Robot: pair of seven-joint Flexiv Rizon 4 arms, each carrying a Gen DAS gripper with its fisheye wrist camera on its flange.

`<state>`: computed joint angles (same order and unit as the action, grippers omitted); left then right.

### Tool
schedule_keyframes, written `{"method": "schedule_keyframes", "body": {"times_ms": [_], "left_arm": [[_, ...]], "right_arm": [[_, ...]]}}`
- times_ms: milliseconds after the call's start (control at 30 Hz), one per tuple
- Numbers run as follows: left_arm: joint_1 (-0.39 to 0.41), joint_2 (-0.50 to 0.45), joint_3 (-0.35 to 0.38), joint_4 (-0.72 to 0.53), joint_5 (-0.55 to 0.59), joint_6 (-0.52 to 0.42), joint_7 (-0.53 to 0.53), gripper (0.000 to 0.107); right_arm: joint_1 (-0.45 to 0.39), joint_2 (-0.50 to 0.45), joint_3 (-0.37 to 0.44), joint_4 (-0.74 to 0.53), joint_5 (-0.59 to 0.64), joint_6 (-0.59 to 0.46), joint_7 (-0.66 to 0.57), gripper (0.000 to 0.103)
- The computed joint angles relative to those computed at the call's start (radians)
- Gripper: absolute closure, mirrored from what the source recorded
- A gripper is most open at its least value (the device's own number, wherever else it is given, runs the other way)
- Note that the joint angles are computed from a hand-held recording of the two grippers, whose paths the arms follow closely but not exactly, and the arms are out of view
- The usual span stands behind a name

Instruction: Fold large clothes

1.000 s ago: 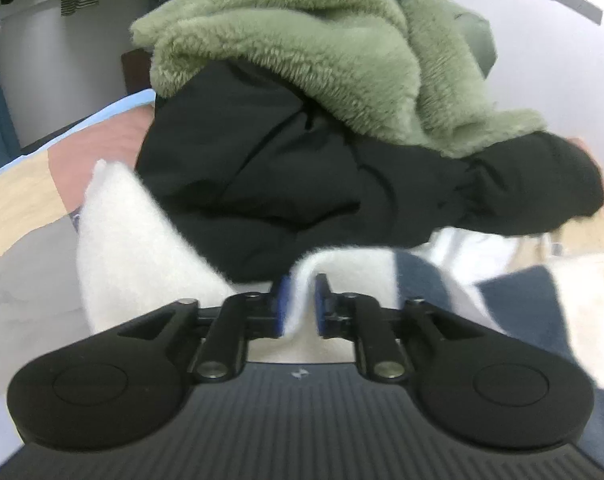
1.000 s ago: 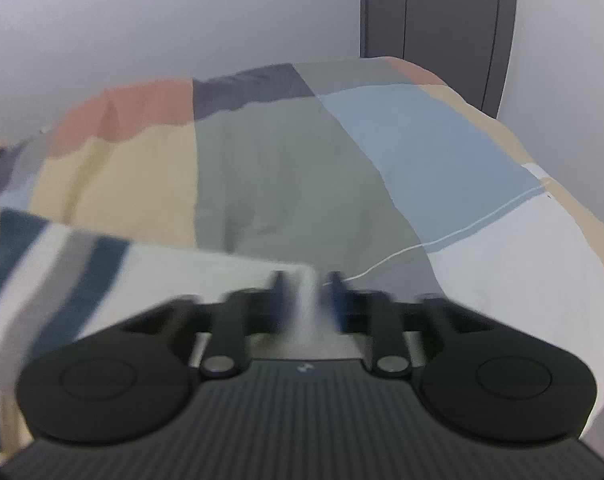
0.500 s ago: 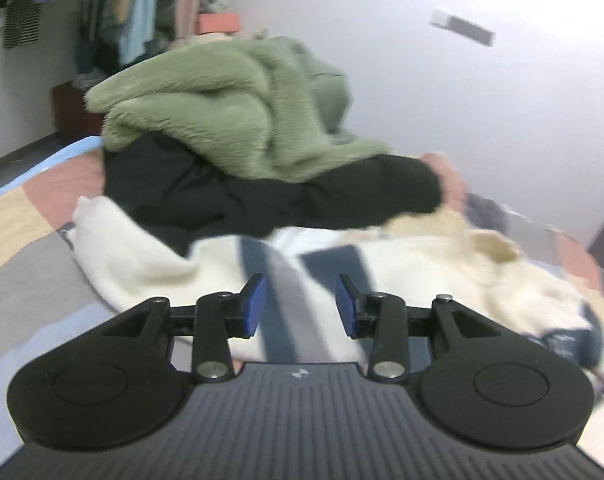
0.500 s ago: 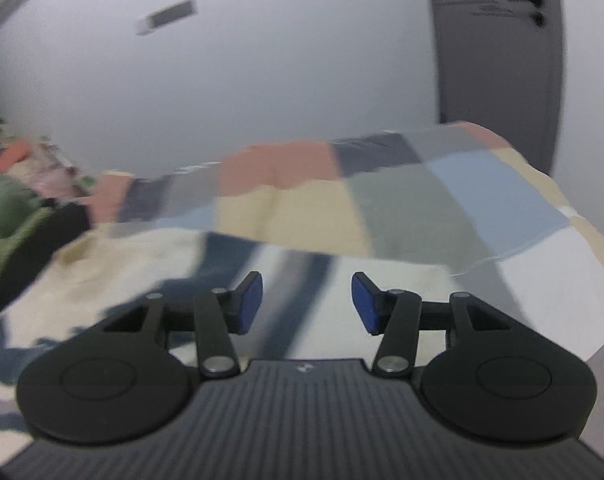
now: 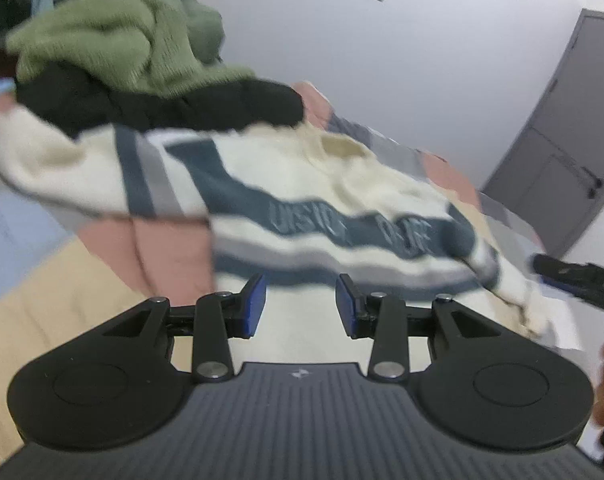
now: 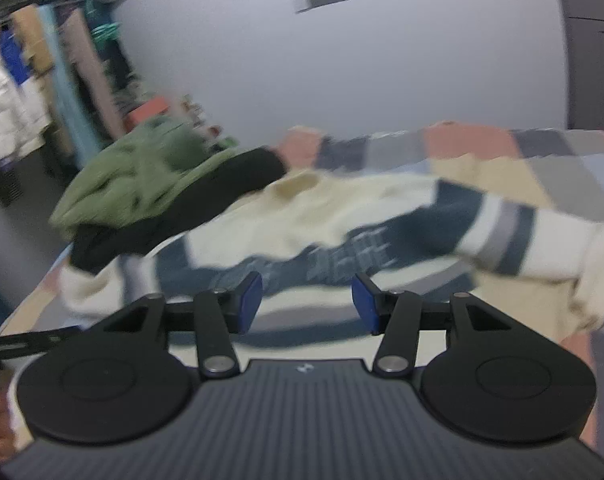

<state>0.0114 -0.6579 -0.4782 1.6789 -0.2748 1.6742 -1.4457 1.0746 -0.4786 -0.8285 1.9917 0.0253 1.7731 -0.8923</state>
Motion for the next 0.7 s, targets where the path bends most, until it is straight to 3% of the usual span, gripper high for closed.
{"method": "schedule_keyframes", "body": {"times_ms": [200,267,433,567,633,700], "left_arm": [[0.053,-0.015,-0.081,0.087,0.041,0.055,-0.022,0.063],[0.042,-0.026,-0.063,0.086,0.055,0.061,-0.036,0.063],[0.075,-0.065,-0.094,0.075,0.084,0.061,-0.052,0.063],[0.073,-0.084,-0.08,0.053,0.065,0.04,-0.083,0.063],[0.093,-0.1,-0.098,0.048,0.052,0.033,-0.102,0.063],[0.1,-0.113,-0.1,0.041,0.038,0.022,-0.121,0.063]], "right_arm": [[-0.048,0.021,0.177,0.015,0.01,0.035,-0.027,0.047],[-0.051,0.011,0.205,0.015,0.019,0.041,-0.025,0.047],[-0.084,-0.031,0.272,0.008,0.017,0.051,-0.074,0.047],[-0.218,-0.046,0.442,-0.025,-0.036,0.019,-0.093,0.046],[-0.271,-0.061,0.504,-0.042,-0.072,0.008,-0.103,0.036],[-0.311,-0.076,0.553,-0.055,-0.1,0.004,-0.112,0.035]]}}
